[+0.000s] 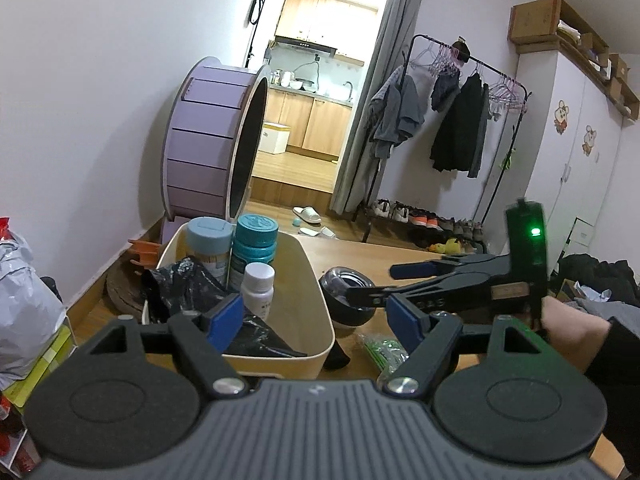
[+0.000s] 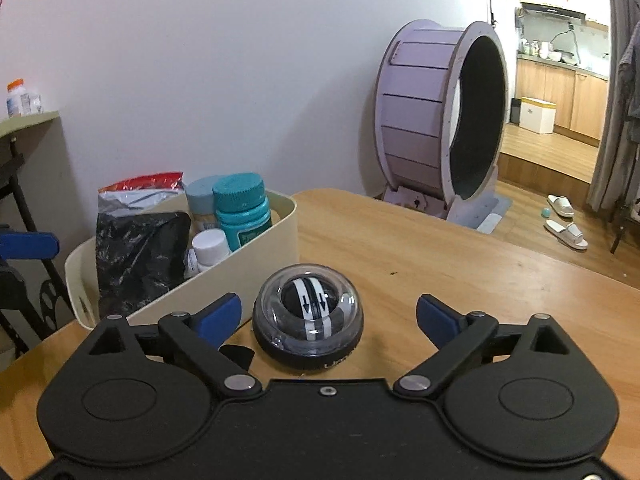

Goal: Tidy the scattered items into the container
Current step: 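Grasp the black-and-clear exerciser ball with the right gripper, then place the exerciser ball into the basket and open the right gripper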

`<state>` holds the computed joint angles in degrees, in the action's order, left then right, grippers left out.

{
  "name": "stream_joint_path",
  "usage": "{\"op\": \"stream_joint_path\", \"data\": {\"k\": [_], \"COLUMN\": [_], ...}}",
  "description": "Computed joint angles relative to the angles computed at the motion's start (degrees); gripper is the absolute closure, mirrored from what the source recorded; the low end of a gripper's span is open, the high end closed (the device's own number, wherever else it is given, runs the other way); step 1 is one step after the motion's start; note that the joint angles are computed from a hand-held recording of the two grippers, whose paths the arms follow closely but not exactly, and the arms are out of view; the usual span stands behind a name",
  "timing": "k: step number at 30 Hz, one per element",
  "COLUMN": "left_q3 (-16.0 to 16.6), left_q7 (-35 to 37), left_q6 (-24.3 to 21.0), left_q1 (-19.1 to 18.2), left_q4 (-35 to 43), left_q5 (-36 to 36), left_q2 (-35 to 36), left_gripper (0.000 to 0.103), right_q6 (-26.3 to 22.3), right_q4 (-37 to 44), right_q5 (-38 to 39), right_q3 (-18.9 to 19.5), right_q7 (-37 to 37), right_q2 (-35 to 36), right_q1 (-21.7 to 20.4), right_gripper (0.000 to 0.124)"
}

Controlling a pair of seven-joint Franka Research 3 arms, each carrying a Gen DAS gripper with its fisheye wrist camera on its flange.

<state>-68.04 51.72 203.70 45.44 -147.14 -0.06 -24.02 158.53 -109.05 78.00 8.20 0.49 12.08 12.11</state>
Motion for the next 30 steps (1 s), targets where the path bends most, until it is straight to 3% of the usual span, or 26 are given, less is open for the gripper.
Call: {"op": "stream_joint_path", "data": {"k": [9,14,22,30], "left_q3": [0.9,1.5,1.3,1.5], "left_q7": [0.2,0.5,0.4,0.6], "left_q6": [-0.4,-1.1,-1.2,-1.4], "left_q1": [-0.7,-1.4,-1.1,-1.2], "left_q4": [-0.2,-0.3,-0.2,-0.3], "left_q5": [0.2,0.1,0.6,0.4], "left_q2": [0.2,0.1,0.2,0.0], "left_gripper": [0.025,0.025,0.025,0.025], "right_q6": [0.0,-0.6,-0.6,0.2], "right_q4": [0.0,0.0,-0.4,-1.4], "right_q5": [1.8,-1.7,-3.0,4.3], "right_q3": [0.5,0.3,0.4,0.1], "right_q7": [-1.5,2.4,5.8,0.9], "right_q2": [1.0,1.5,1.0,-1.3], "right_q1": [0.6,0.7,0.0,-0.6], "right_gripper": [0.031,0.052,0.054,0.054]}}
